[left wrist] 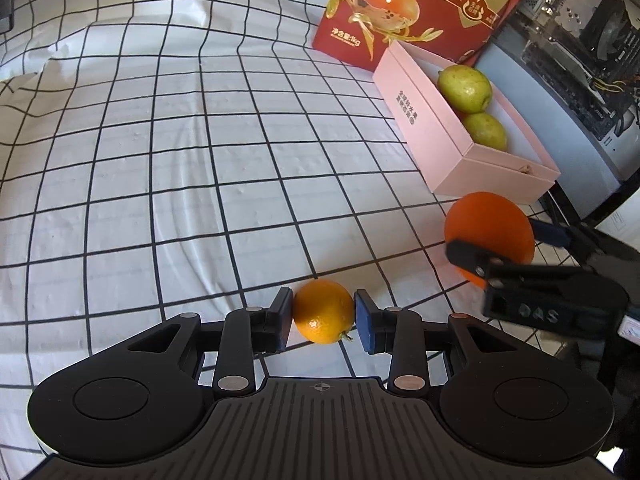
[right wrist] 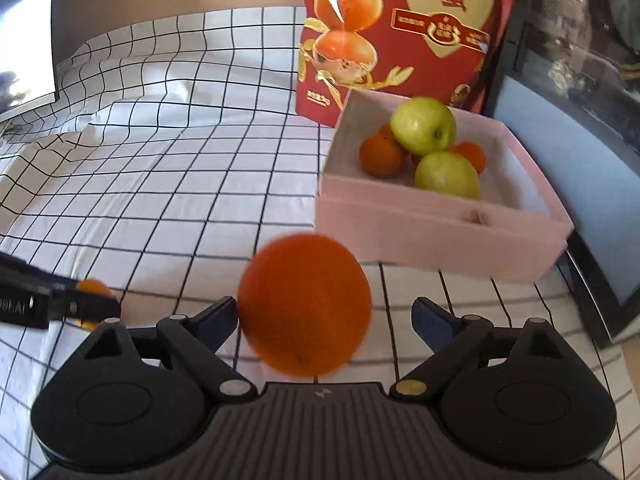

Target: Organize fruits

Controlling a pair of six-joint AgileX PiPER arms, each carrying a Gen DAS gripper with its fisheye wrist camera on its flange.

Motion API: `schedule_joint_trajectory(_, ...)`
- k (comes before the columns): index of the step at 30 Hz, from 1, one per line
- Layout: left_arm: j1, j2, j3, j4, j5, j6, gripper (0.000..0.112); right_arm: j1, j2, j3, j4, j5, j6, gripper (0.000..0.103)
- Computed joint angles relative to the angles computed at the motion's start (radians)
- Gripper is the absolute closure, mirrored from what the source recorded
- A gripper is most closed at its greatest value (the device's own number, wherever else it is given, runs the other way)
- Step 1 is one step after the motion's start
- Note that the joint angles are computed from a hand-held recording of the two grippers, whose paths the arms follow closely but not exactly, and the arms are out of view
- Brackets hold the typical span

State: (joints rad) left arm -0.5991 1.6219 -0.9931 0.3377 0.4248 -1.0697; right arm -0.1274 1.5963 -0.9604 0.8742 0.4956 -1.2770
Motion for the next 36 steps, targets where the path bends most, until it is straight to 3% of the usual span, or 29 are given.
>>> schedule_joint_trajectory(8, 0.002, -0.011, 0.013, -0.016, -0.005, 0.001, 0.075, 0.047, 0.035, -0.048, -0.039, -0.043, 0.069, 0.014)
schedule_joint_trajectory(25, -0.022, 0.024, -0.054, -0.089, -0.007, 0.11, 0.075, -0.115, -0.028, -0.018, 0.084, 0.08, -0.034, 0.014)
schedule_joint_trajectory(36, -0.061, 0.02, -0.065, 0.045, 0.061, 0.0, 0.075, -0.119, -0.013, -0.038, 0.046, 0.137, -0.037, 0.014)
